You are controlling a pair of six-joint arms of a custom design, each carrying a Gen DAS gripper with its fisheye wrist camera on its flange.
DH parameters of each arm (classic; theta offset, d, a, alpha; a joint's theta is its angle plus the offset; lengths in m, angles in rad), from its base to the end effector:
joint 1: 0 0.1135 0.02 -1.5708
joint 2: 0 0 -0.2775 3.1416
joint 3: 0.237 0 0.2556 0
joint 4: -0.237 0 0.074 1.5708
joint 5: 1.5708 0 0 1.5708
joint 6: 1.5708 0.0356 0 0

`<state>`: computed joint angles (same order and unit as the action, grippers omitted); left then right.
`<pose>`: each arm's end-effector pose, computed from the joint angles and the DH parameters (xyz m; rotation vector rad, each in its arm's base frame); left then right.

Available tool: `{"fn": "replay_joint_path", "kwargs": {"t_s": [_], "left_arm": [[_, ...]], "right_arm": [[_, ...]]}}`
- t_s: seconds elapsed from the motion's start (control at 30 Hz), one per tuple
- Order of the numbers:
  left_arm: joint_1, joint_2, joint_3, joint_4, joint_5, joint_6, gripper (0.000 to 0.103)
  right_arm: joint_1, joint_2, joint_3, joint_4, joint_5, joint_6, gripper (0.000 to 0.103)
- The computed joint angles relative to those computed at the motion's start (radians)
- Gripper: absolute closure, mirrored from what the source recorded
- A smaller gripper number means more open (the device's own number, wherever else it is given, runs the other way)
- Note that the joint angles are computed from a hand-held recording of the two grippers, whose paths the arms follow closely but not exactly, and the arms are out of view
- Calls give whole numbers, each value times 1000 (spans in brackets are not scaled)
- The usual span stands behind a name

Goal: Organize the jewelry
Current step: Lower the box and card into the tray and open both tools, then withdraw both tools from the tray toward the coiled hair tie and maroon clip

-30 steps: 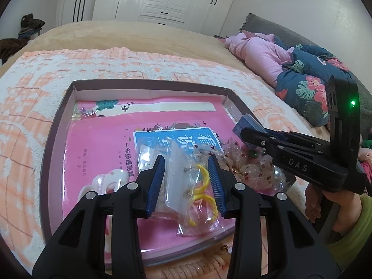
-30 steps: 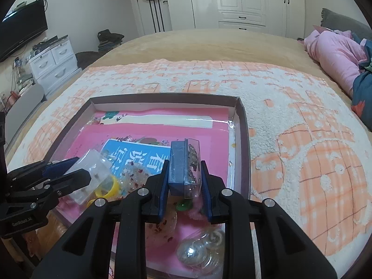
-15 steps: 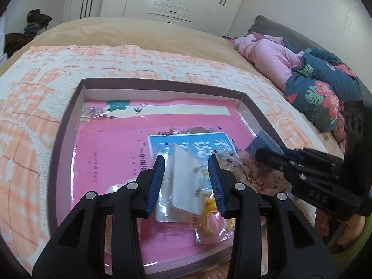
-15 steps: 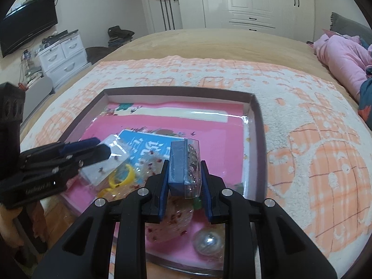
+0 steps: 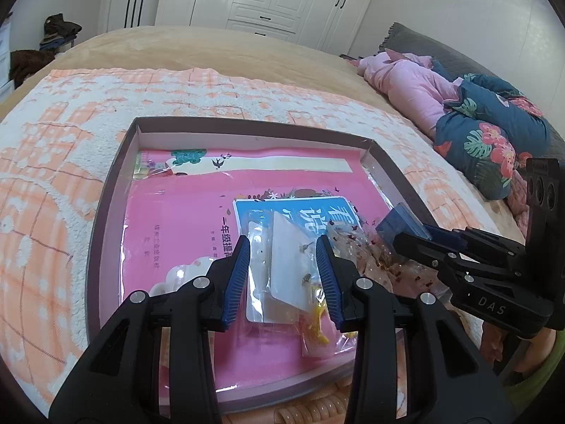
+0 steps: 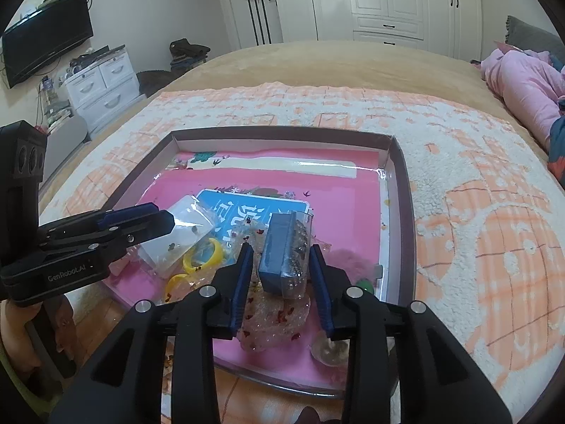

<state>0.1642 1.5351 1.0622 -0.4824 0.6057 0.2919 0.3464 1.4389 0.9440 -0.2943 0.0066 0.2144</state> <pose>0.3173 0.0320 0.2468 0.3847 2.3411 -0.5490 0.2896 0.1043 0.2456 -0.1534 2.3707 0.2633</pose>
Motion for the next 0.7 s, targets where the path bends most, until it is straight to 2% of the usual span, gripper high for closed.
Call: {"fn": "replay_joint_path", "kwargs": {"t_s": [0.17, 0.23, 0.33, 0.47, 0.63, 0.7], "left_arm": [[7, -14, 2, -17, -2, 8, 70], [10, -24, 2, -23, -10, 11, 57], [19, -49, -3, -33, -11, 13, 45], [38, -82, -9, -48, -7, 18, 36], [57, -120, -15, -62, -6, 20, 18], [66, -133, -15, -76, 2, 26, 14]], "right_arm": [[2, -24, -7, -6, 10, 6, 66], [3, -37, -12, -6, 15, 10, 62], [2, -61, -22, -8, 23, 14, 58], [1, -94, -33, -20, 32, 18, 52], [-1, -134, -46, -32, 39, 27, 47], [3, -155, -53, -37, 47, 31, 42]]}}
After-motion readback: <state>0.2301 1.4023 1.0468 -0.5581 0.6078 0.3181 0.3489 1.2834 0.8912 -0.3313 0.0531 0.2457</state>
